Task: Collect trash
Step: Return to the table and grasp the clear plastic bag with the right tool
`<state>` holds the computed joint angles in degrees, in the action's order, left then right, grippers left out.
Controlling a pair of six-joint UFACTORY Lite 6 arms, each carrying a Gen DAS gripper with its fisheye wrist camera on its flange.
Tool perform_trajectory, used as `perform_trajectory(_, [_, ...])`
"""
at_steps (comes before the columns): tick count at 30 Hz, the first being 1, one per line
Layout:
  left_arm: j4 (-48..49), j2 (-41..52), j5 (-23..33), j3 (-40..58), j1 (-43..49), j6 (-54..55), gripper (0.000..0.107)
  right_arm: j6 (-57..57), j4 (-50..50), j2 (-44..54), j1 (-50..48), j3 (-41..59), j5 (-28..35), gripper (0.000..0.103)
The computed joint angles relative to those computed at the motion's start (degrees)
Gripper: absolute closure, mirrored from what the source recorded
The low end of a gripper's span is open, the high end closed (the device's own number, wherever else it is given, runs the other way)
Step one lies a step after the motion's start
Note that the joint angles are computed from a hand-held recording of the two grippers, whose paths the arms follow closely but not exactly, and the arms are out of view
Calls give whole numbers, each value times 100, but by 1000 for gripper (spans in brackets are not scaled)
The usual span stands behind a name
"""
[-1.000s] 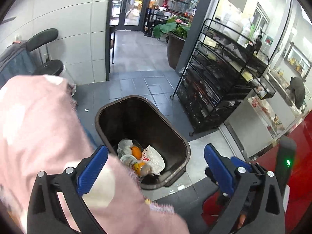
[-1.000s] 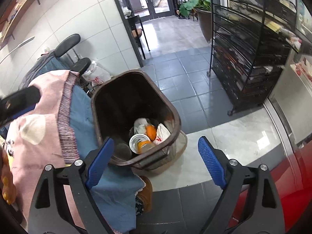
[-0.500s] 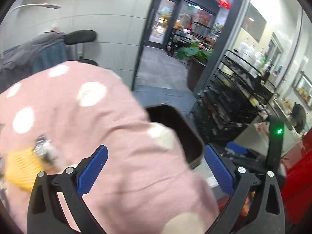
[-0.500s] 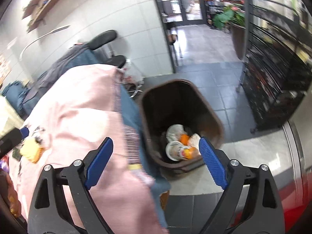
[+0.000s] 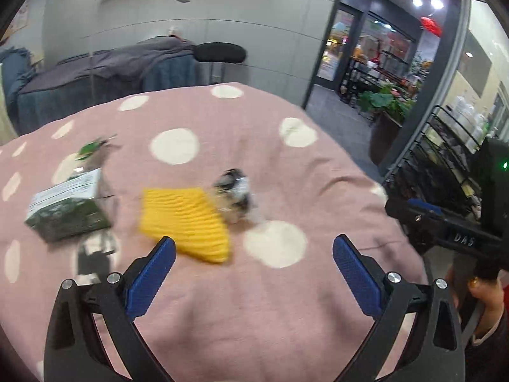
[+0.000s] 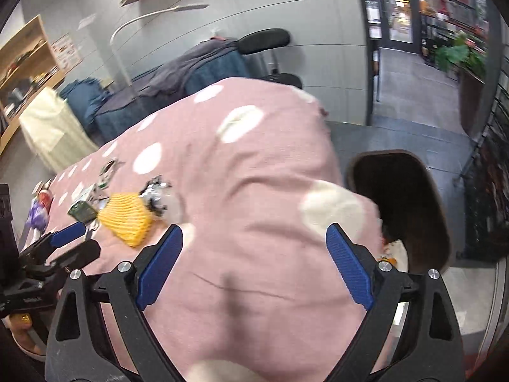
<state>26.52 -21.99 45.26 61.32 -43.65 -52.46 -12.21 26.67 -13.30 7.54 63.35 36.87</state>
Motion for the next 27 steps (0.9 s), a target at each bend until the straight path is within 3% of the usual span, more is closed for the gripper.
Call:
perform_trajectory(8, [-1054,-1523,242,-1016,1447,1401,10,1060,-717,1582,1545,1626,101,13])
perform_trajectory(20, [-2095,-1650,-14,-1331,2337,2652,10,1853,-1463,4753,2366,5274,1307,14])
perform_trajectory(21, [-2116,-1600,-43,-1331,2336,2677,10,1828,-1401,4880,2343,5378,1370,17])
perform_trajectory(25, [-2575,-1430,-197,-1352,2547,3136,10,1575,-975,5025,2177,5394,1474,51])
perform_trajectory(27, [-2801,-1314,-270,-1321,2658,3368,10,1499,-808,4850,2083,5136,1356,56])
